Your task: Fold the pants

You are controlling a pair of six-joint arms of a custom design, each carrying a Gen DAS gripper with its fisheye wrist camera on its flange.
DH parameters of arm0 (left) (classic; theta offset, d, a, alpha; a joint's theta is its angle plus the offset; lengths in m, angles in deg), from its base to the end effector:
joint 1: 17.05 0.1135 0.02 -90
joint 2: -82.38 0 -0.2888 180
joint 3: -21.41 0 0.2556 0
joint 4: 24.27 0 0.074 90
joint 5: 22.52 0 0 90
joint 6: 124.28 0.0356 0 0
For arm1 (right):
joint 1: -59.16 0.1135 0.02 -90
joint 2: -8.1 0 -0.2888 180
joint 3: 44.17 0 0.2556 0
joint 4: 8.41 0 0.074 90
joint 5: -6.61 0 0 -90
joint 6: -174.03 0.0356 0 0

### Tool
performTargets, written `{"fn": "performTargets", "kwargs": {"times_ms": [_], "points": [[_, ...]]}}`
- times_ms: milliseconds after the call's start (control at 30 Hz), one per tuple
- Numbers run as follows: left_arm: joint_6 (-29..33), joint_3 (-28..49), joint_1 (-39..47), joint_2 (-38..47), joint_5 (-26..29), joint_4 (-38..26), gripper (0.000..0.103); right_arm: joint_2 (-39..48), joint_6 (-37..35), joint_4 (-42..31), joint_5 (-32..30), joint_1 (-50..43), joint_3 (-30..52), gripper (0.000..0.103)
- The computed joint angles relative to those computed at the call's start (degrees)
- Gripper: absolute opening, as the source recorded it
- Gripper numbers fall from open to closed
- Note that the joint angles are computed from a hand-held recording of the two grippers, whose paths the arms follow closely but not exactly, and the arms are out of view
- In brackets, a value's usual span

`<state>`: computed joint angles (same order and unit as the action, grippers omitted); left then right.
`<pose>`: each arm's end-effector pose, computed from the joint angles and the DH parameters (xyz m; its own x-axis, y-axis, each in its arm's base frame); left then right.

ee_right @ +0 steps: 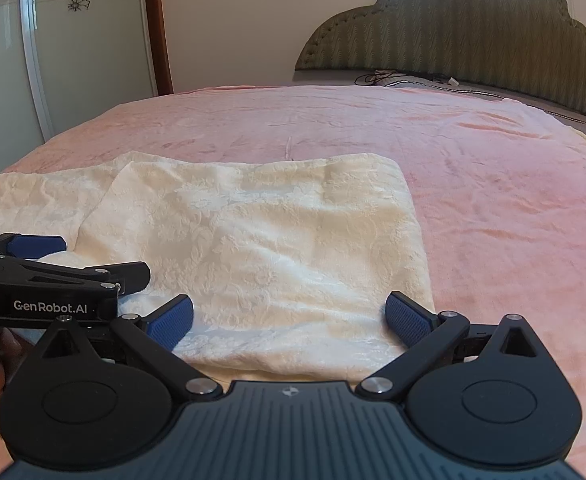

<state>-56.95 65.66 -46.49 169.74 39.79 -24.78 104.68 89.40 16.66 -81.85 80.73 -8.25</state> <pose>0.2430 -0.1181 0.1545 -0.6092 -0.0481 -0.7916 -0.1003 0.9948 0.0168 0.2491 0.0974 0.1138 -0.5713 -0.1253 -0.8111 -0.2950 0.9536 0.0605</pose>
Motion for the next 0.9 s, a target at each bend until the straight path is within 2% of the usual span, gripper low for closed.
{"fn": "performTargets", "kwargs": {"times_ms": [300,433,567,667,767,900], "points": [[-0.1,0.0,0.3,-0.5,0.8,-0.4,0.103,-0.1,-0.2,0.2,0.4,0.1,-0.2,0.103],[0.4,0.4,0.6,-3.8,0.9,-5.0,0.103,-0.8,0.5,1.0,1.6,0.6,-1.0,0.103],[2.6,0.2,0.0,-6.2,-2.5,-7.6,0.103,-1.7,2.5,4.3,1.6,1.4,-3.0,0.103],[3.7,-0.2,1.6,-6.8,-1.0,-8.0,0.103,-1.1,0.5,-0.5,3.7,3.0,-0.5,0.103],[2.3,-0.3,2.7,-8.9,0.2,-9.8,0.103,-2.0,0.5,-1.4,4.3,3.2,-0.5,0.103],[2.7,-0.7,3.4,-11.6,-0.8,-11.9,0.103,-3.9,1.8,-1.6,5.5,4.2,-1.1,0.103]]}}
